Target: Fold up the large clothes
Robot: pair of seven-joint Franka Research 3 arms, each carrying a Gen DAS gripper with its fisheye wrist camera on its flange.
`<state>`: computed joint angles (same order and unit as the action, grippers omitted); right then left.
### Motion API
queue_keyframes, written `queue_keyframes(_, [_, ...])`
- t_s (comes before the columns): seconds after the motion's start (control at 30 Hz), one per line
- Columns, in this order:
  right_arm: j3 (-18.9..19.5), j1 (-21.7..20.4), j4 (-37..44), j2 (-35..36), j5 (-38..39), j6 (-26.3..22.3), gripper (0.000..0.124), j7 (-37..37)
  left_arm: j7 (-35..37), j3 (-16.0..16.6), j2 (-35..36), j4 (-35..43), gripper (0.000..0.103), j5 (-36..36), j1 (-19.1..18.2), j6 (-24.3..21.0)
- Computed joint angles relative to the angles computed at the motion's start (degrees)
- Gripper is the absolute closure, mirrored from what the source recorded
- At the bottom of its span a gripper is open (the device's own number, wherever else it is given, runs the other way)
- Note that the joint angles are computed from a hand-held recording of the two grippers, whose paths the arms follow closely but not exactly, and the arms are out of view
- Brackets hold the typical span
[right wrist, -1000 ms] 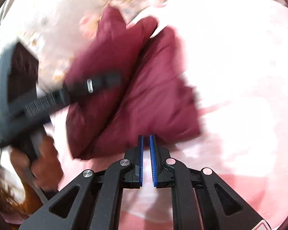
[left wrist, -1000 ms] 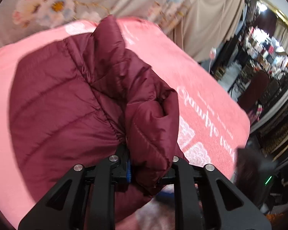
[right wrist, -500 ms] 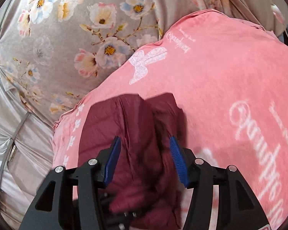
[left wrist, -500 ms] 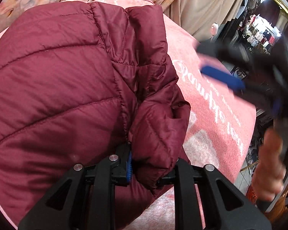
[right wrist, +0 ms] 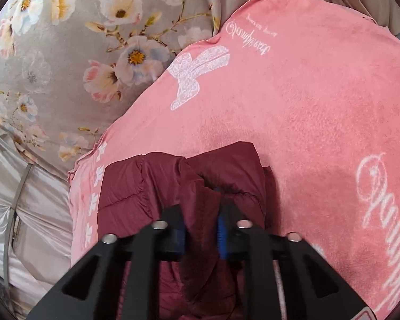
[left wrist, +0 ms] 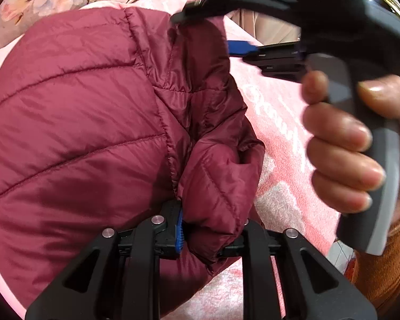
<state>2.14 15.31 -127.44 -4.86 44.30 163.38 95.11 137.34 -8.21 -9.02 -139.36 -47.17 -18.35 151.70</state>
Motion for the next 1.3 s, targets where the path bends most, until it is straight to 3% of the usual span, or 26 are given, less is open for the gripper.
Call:
queue_keyframes(0.1, [-0.51,0.54,1.01,-0.52,3.63,-0.67,0.115,-5.02,0.70,0.84,-1.90,-0.44,0.082,-1.75,-0.14,-1.77])
queue_keyframes(0.3, [-0.28,0.40,3.93,-1.20,0.09,-1.71,0.118,-6.96,4.34,5.06,-7.52,0.06,0.072,-9.28,0.76,-10.58])
queue_keyframes(0.53, [-1.38,1.16,8.50,-1.58,7.77,-3.84,0.119,-17.91,10.13,9.84,-11.78,3.28,0.055,-17.33,3.57,-21.31])
queue_keyframes(0.63, [-1.91,1.06,10.44,-1.64,11.20,-5.44,0.119,-22.22,11.99,10.45,-13.20,4.23,0.048,-21.10,5.37,-22.10])
queue_keyframes(0.7, [-1.83,0.66,10.57,-1.76,11.60,-5.43,0.119,-23.16,12.13,9.53,-13.10,5.57,0.043,-22.62,6.58,-18.84])
queue_keyframes(0.8, [-1.60,0.29,8.40,-1.80,12.04,-3.67,0.119,-22.27,7.99,5.86,-10.14,7.72,0.043,-20.37,7.72,-7.33])
queue_keyframes(0.93, [-1.30,-0.09,4.78,-0.53,12.96,-2.56,0.119,-19.57,-4.78,2.21,-1.08,11.64,0.043,-9.04,8.47,6.15])
queue_keyframes(1.03, [-1.05,-0.34,2.44,1.21,14.30,-1.39,0.119,-18.46,-14.16,1.54,5.05,14.90,0.043,-0.05,8.97,7.69])
queue_keyframes(1.17, [-0.51,-0.45,0.49,2.71,18.58,-0.11,0.119,-20.29,-19.32,0.07,11.34,17.98,0.043,3.47,10.30,7.19])
queue_keyframes(1.3, [0.28,-0.44,-0.58,3.83,20.83,1.07,0.120,-21.50,-21.99,-1.96,12.81,16.44,0.043,6.02,12.25,9.39])
